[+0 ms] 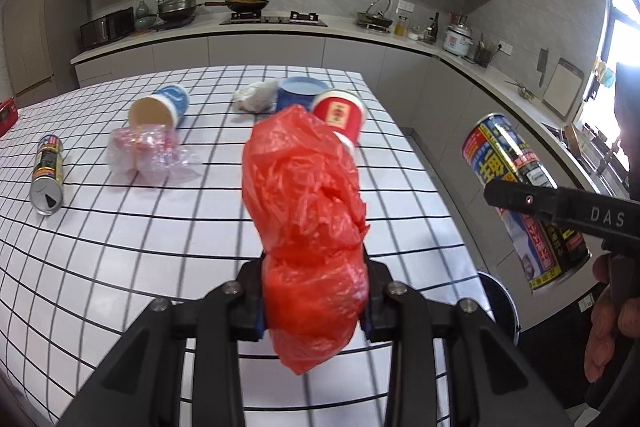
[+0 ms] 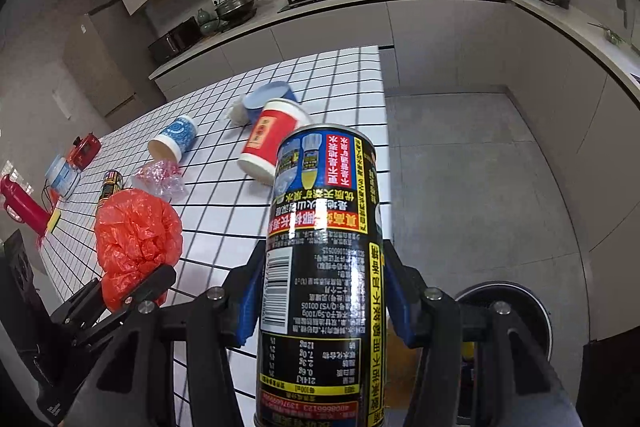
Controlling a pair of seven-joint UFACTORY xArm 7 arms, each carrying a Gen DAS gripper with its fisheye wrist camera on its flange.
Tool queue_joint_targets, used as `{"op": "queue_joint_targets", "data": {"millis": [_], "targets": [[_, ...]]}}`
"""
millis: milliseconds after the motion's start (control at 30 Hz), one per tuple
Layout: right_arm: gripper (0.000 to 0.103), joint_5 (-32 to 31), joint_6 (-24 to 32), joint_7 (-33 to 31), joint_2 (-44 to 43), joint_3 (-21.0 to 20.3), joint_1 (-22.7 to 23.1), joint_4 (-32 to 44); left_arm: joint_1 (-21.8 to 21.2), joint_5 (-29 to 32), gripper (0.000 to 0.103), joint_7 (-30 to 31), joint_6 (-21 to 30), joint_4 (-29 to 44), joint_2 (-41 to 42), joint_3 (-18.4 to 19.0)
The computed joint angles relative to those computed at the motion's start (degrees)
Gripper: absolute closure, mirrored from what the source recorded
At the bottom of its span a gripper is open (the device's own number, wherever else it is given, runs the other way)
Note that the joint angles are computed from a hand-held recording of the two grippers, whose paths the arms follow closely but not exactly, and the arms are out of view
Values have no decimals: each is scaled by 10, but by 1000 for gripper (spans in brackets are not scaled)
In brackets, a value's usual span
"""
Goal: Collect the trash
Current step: 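Carry the red bag and black can over the black bin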
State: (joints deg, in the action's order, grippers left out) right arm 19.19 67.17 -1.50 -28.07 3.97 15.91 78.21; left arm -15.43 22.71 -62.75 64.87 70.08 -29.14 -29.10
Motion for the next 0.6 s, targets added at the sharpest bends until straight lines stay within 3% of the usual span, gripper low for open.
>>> {"op": "queue_joint_targets", "data": {"millis": [233, 600], "targets": [[48, 2, 23, -39, -19, -52, -28, -10, -9, 34, 68, -36, -3, 50, 69, -36], [48, -18, 53, -141, -45, -137, -110, -97, -84, 149, 68, -105, 39, 176, 233, -75]]}}
